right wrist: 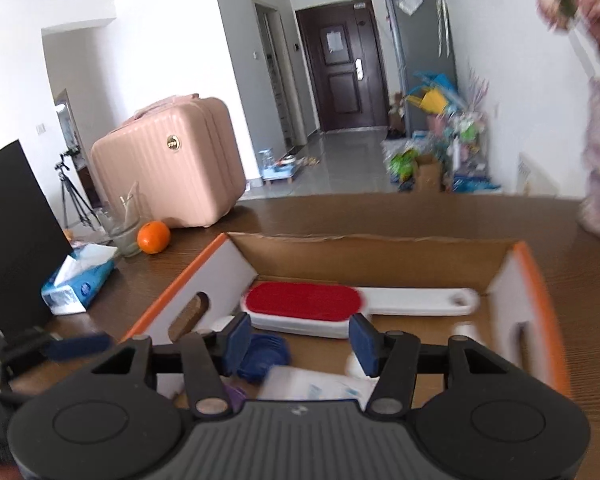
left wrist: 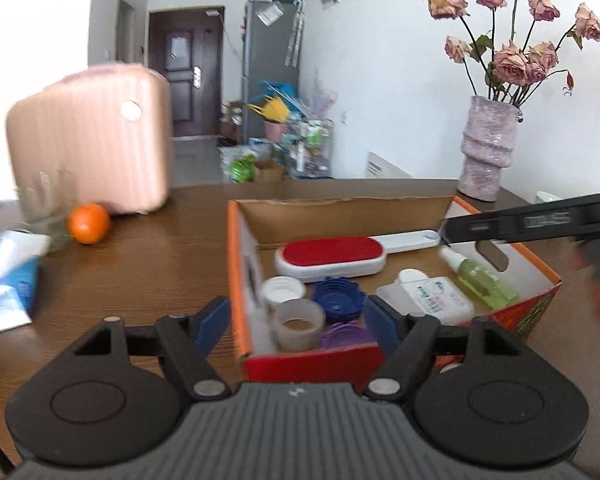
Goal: Organize rigid objects
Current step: 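Drop the purple cap into the box with the left while the right drops the blue cap in, then withdraw both tools and move toward the white disc and white plug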
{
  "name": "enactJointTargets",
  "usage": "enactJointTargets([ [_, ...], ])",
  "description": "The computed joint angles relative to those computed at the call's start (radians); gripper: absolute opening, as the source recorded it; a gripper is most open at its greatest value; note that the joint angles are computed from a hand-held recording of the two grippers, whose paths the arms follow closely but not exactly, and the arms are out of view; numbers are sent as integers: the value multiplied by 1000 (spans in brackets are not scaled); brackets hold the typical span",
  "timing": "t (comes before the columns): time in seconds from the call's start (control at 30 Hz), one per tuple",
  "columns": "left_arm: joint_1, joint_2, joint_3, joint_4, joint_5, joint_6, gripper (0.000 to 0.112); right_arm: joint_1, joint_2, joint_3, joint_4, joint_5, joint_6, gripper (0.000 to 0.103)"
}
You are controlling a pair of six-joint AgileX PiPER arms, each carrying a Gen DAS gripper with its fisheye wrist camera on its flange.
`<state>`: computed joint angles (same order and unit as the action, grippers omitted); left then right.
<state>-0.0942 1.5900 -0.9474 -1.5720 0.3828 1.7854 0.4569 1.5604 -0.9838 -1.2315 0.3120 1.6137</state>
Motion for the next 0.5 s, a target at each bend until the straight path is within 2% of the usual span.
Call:
enactJointTargets([
  [0.1, 12, -108, 96, -135, -55, 164, 84, 69, -128, 86, 17, 120, -29, 63],
  [0.17, 38, -187, 147, -138, -54, 174, 89, 147, -210, 136, 14, 232, -38, 67],
  [0.23, 66, -271, 200, -157, -45, 182, 93, 262, -282, 186, -20, 387, -9, 76],
  [0.3, 105, -341, 234, -88, -9, 107, 96, 398, -337, 228, -45, 557, 22, 81],
  [0.4, 157, -439, 278, 22, 49, -1, 97, 574, -394, 260, -28, 744, 33, 83],
  [0.5, 173, -524, 307, 111, 69, -94, 97, 715, -438, 271, -4, 866, 49, 84],
])
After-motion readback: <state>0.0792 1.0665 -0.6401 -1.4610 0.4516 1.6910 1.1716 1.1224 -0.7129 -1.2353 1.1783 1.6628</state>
